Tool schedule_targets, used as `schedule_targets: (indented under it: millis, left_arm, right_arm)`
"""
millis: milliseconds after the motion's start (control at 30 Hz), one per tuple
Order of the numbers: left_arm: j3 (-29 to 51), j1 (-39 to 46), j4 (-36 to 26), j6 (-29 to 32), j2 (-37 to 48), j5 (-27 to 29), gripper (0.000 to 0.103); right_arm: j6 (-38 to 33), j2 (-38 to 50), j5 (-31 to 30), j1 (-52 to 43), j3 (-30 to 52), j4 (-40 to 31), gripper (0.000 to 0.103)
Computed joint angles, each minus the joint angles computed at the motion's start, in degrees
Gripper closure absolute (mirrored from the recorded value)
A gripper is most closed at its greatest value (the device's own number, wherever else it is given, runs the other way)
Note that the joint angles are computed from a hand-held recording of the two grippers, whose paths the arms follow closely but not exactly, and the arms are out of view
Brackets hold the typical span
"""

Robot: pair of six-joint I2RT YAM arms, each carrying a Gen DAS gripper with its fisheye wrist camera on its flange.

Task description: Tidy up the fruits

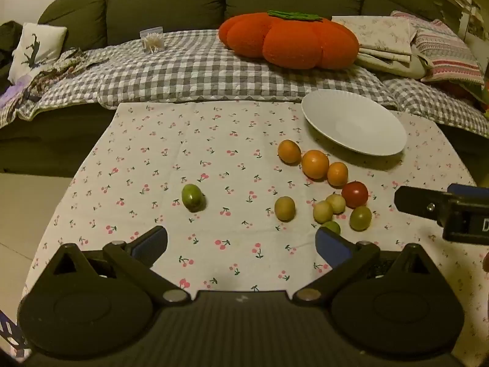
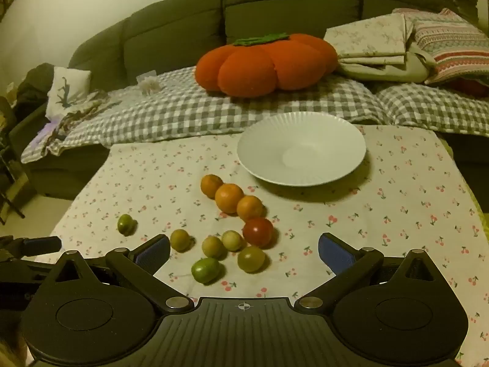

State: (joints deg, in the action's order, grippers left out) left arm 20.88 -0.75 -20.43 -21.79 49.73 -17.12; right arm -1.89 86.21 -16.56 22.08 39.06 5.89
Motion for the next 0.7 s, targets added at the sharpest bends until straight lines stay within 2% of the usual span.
schedule_targets:
  millis: [67, 133, 200, 300, 467, 600, 700]
  left_arm:
    - [-1.28, 2.18, 0.35, 1.13, -2.04, 2.48, 0.001]
    - [-0.4, 2.57, -1.39, 2.09, -1.71, 1.68, 0.001]
    - [1.27, 0.91, -3.5, 1.23, 0.06, -0.41, 0.001]
    - [2.34, 1.92, -4.63, 1.64, 0.05, 1.03, 0.001]
    - [3.94, 2.25, -5.31, 0.92, 1.36, -1.27, 0.001]
    - [3.63, 4.94, -4.95, 2.17, 0.88, 1.15, 0.001]
    - [2.97, 6.1, -3.34, 3.19, 2.7, 0.91, 0.001]
  right_arm:
    - [0.81, 0.36, -1.22, -0.46, 0.89, -1.35, 0.0]
    - [1.79, 0.8, -2.74, -0.95, 2.07, -3.24, 0.0]
    - [1.95, -0.53, -1.35, 0.64, 3.24, -4.95, 0.0]
    - [1.59, -1.08, -2.1, 0.28, 2.42, -3.83, 0.0]
    - [1.83, 0.98, -3.65, -0.15, 5.82, -6.86, 0.0]
    - [1.52, 2.06, -2.77, 0.78, 10.02, -9.93, 0.0]
    - [1.27, 2.01, -2.24, 1.93, 12.41, -11.59, 0.0]
